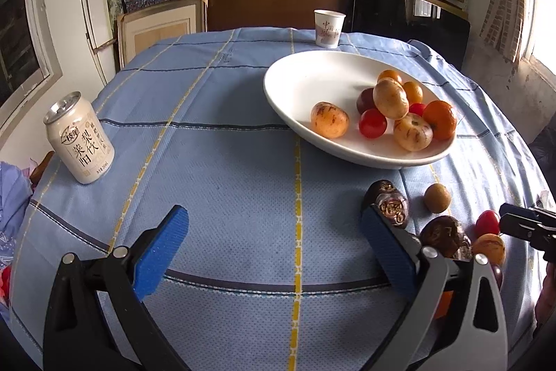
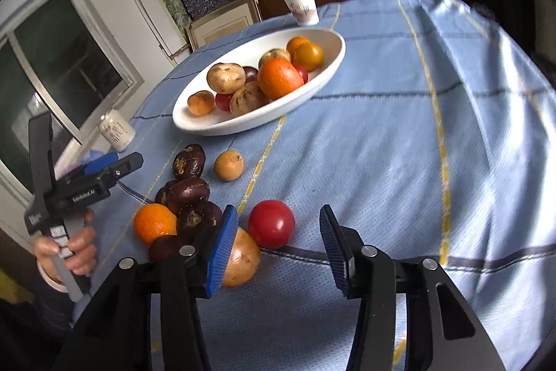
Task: Organize fruits
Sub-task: 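Grasp the red tomato beside the potato with the right tool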
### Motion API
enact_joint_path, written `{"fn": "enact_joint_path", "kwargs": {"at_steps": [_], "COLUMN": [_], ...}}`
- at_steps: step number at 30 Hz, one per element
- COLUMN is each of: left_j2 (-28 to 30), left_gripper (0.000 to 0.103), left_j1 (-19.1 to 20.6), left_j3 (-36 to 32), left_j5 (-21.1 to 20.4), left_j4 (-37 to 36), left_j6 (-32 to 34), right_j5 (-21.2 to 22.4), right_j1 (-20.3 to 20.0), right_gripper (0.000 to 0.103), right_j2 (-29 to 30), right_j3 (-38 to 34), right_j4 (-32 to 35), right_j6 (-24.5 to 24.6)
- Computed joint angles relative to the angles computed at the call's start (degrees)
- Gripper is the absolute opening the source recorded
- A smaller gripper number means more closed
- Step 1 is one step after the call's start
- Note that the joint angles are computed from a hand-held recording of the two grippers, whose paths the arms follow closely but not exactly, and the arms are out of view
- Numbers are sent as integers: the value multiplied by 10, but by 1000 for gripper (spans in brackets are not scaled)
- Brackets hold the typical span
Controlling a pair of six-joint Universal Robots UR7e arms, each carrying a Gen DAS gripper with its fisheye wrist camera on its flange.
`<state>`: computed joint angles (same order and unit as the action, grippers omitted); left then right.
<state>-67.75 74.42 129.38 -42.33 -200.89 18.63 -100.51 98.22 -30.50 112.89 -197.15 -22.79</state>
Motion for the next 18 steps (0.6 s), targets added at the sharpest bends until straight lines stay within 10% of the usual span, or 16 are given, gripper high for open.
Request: {"fn": "enact_joint_path", "kwargs": {"at_steps": [18], "left_j2": [-21], "left_gripper": [98], "left_j1": [-12], "left_j3": [29], "left_j5": [-41], "left_j4": [-27], "left_j6": [18], "right_j5": [68], "right_j1": [-27], "right_gripper": [30], "right_j2": [0], "right_j3": [-21], "right_j4": [74], "right_j6": [59]}}
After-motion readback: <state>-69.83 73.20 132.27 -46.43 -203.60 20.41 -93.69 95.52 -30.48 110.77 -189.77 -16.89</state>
